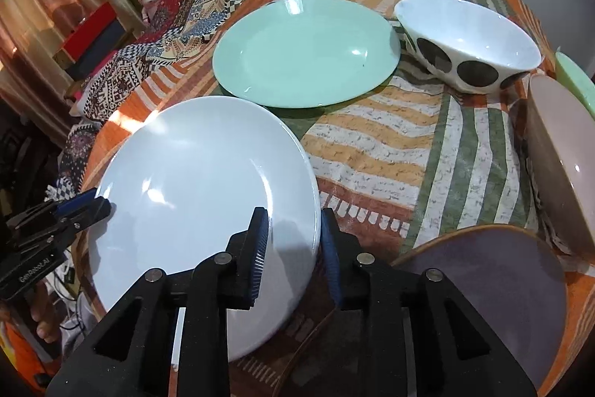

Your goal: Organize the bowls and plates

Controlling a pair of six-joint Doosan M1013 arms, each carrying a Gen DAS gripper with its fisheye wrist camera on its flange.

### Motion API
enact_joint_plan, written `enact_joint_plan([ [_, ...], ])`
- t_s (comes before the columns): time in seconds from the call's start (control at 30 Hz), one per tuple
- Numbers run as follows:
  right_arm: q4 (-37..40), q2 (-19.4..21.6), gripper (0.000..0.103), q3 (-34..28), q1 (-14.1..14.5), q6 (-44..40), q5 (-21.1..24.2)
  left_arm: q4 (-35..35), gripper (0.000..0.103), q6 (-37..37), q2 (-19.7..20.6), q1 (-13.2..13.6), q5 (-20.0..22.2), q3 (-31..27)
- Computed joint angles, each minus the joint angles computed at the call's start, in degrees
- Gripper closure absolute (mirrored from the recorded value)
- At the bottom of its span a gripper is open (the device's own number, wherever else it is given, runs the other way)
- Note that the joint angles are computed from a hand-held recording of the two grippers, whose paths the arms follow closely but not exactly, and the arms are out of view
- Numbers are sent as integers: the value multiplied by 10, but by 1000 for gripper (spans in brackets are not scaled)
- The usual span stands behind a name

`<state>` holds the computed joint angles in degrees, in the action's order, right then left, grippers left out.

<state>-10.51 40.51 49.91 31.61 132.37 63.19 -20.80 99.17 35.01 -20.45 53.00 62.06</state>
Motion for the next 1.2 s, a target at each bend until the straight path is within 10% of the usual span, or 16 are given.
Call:
enact_joint_plan([
  [0.57,18,9,76,-12,2,-21,3,27,79,-13,1,-5,3,-3],
  [1.2,-36,-52,78,61,11,52,-92,29,79,-8,-36,-14,-52,12],
])
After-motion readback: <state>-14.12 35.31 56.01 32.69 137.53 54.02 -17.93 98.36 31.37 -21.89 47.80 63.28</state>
